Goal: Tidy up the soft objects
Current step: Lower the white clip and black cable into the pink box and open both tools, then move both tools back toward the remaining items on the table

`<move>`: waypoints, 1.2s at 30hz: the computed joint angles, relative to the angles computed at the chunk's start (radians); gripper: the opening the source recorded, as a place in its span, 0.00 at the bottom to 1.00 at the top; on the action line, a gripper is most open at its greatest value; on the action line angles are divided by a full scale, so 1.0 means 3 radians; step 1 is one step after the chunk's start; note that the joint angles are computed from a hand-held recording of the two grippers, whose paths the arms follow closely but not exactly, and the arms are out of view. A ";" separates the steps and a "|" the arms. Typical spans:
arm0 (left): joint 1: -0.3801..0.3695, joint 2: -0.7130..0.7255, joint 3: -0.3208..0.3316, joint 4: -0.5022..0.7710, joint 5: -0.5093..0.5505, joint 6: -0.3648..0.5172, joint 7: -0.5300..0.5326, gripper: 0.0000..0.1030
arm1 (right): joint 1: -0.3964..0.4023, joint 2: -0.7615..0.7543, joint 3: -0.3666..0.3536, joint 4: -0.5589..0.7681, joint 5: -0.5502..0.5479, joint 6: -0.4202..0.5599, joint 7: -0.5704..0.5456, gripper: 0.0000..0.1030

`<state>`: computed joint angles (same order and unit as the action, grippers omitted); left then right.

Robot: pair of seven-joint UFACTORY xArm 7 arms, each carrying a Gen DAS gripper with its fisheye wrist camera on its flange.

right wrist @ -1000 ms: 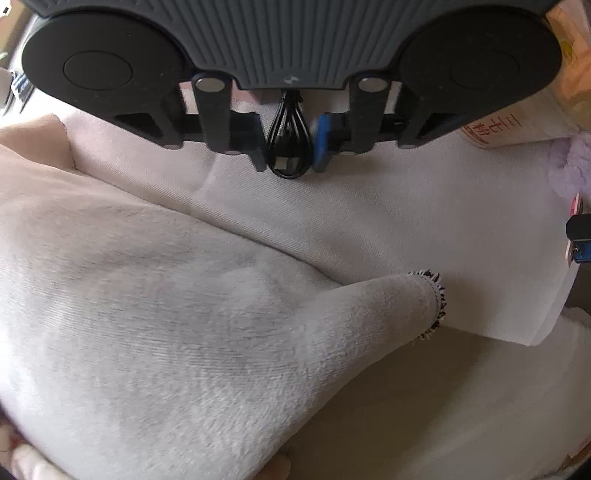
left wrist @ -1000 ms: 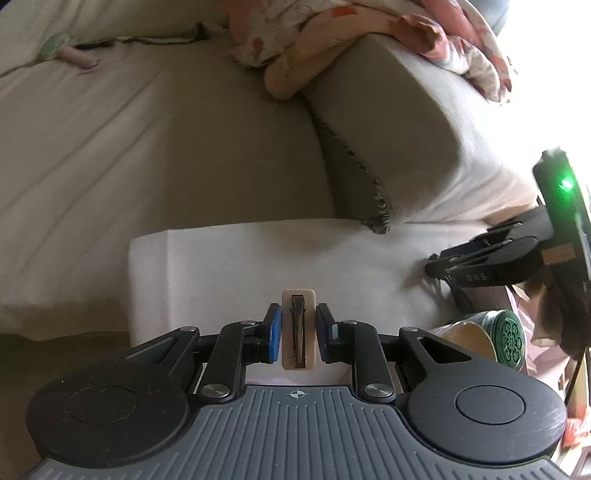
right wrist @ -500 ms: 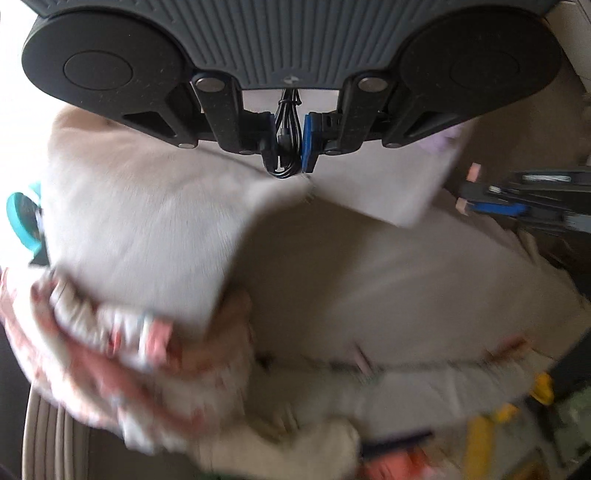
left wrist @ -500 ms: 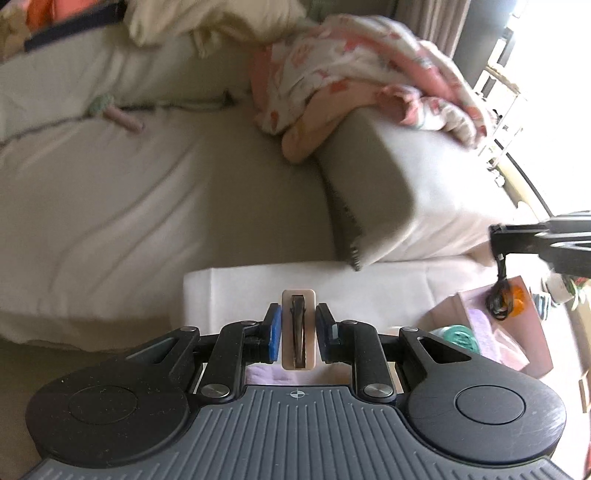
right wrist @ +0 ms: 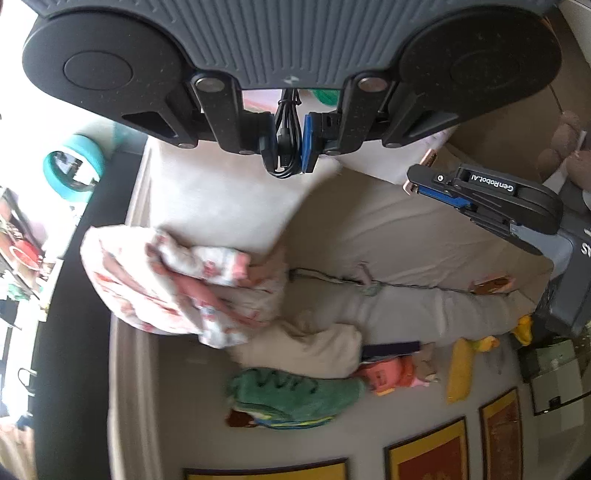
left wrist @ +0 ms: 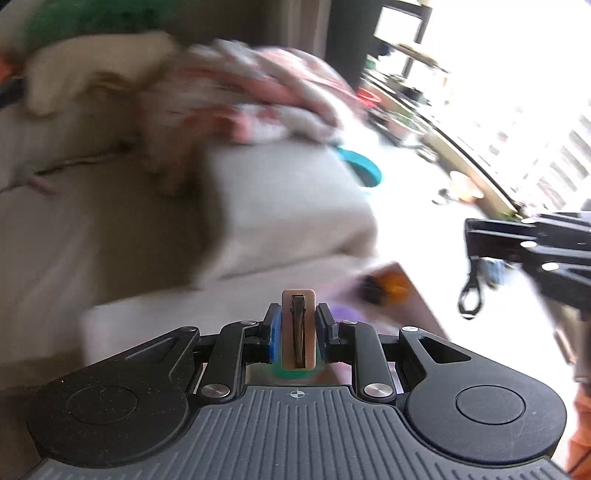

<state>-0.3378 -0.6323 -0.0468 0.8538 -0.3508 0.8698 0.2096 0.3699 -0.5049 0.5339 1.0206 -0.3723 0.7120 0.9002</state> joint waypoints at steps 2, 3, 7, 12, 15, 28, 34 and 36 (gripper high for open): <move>-0.0161 0.0140 -0.0065 0.0016 -0.0177 -0.0022 -0.0025 0.22 | 0.0058 -0.0172 -0.0132 -0.0286 0.0090 -0.0093 -0.0011 0.13; -0.0222 0.0190 -0.0100 -0.0008 -0.0254 -0.0059 -0.0041 0.22 | 0.0078 -0.0254 -0.0188 -0.0434 0.0142 -0.0144 -0.0015 0.13; -0.0464 0.0581 -0.0194 -0.0044 -0.0584 -0.0312 0.0010 0.22 | 0.0128 -0.0522 -0.0355 -0.1050 0.0317 -0.0503 -0.0067 0.14; -0.0580 0.0986 -0.0309 -0.0164 -0.0819 -0.0744 -0.0021 0.23 | 0.0120 -0.0639 -0.0451 -0.1723 0.0573 -0.1176 0.0036 0.23; -0.0659 0.0982 -0.0257 -0.0291 -0.1019 -0.0920 0.0171 0.23 | 0.0075 -0.0696 -0.0362 -0.1880 0.0605 -0.1283 0.0085 0.23; -0.0288 -0.0711 0.0261 -0.1510 -0.0611 -0.1244 0.0466 0.23 | -0.0830 -0.1122 0.0859 -0.1628 -0.0032 -0.1217 0.0965 0.56; 0.0261 -0.1264 0.0571 -0.2050 -0.0066 -0.1580 0.0571 0.23 | -0.1380 -0.1077 0.1536 -0.1195 -0.0308 -0.1365 0.1174 0.66; 0.0364 -0.1301 0.0705 -0.2217 0.0045 -0.1719 0.0648 0.23 | -0.1442 -0.0776 0.1661 -0.1003 -0.0321 -0.1411 0.1027 0.66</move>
